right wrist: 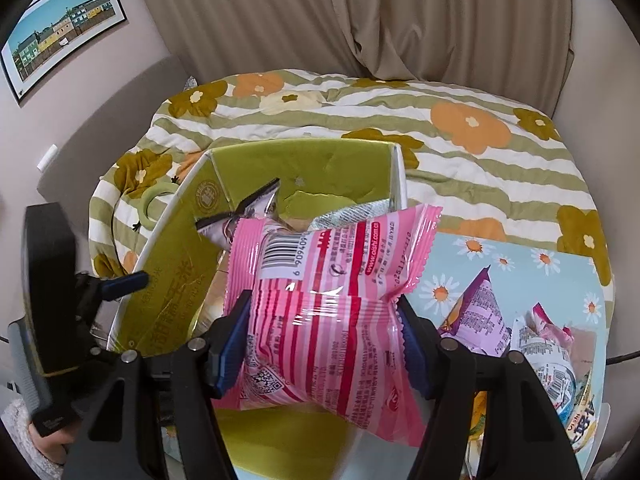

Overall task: Organize snacks
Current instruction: 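Carry the orange-white bag into the box and release while right gripper carries the pink bag, then lower the pink striped bag into the box and open the right gripper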

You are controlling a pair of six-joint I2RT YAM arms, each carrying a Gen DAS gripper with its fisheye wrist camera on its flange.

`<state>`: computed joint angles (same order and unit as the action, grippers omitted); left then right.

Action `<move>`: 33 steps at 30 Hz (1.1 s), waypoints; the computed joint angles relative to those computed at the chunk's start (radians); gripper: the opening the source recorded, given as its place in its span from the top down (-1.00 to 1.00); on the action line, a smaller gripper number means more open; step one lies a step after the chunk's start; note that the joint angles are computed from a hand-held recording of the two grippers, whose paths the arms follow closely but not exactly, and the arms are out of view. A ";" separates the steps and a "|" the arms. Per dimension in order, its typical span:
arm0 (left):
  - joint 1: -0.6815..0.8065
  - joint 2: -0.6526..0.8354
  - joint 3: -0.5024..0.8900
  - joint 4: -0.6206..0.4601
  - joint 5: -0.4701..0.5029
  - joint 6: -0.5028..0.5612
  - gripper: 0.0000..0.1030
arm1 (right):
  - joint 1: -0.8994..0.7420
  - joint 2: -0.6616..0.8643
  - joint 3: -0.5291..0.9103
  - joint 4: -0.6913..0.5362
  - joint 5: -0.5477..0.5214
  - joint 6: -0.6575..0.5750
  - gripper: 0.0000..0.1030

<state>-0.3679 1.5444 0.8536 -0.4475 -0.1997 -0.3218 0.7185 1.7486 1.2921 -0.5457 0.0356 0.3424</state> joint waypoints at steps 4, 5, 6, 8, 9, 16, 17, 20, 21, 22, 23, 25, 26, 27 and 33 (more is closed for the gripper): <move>0.025 -0.082 -0.038 -0.028 0.036 -0.045 -0.95 | -0.009 0.012 0.017 -0.011 -0.021 -0.020 -0.20; 0.024 -0.091 -0.038 -0.040 0.033 -0.057 -0.95 | -0.012 0.014 0.024 -0.016 -0.031 -0.028 -0.20; 0.027 -0.105 -0.045 -0.046 0.032 -0.069 -0.95 | -0.014 0.016 0.035 -0.024 -0.036 -0.035 -0.20; 0.043 -0.136 -0.063 -0.050 0.040 -0.087 -0.95 | -0.012 0.031 0.065 -0.042 -0.054 -0.050 -0.20; 0.046 -0.144 -0.067 -0.050 0.044 -0.095 -0.95 | -0.013 0.036 0.072 -0.041 -0.062 -0.058 -0.20; 0.062 -0.123 -0.058 -0.051 0.032 -0.097 -0.95 | -0.004 0.186 0.213 -0.066 -0.126 -0.073 -0.23; 0.061 -0.118 -0.057 -0.050 0.028 -0.097 -0.95 | -0.002 0.197 0.219 -0.060 -0.129 -0.072 -0.24; 0.061 -0.108 -0.056 -0.051 0.023 -0.098 -0.95 | -0.005 0.226 0.226 -0.031 -0.152 -0.070 -0.36; 0.060 -0.105 -0.056 -0.056 0.021 -0.099 -0.95 | -0.005 0.225 0.218 -0.020 -0.156 -0.066 -0.40; 0.059 -0.105 -0.058 -0.060 0.020 -0.100 -0.95 | -0.003 0.219 0.203 -0.005 -0.147 -0.060 -0.60; 0.059 -0.108 -0.062 -0.062 0.020 -0.102 -0.95 | -0.001 0.210 0.191 0.003 -0.141 -0.057 -0.81; 0.056 -0.121 -0.077 -0.060 0.023 -0.108 -0.95 | 0.001 0.182 0.151 0.027 -0.134 -0.050 -0.85; 0.054 -0.123 -0.082 -0.058 0.024 -0.112 -0.95 | 0.003 0.168 0.131 0.037 -0.131 -0.044 -0.85; 0.050 -0.127 -0.089 -0.057 0.023 -0.118 -0.95 | 0.003 0.161 0.120 0.044 -0.129 -0.042 -0.85; 0.032 -0.162 -0.105 -0.068 0.020 -0.136 -0.95 | 0.015 0.106 0.064 0.046 -0.095 -0.033 -0.85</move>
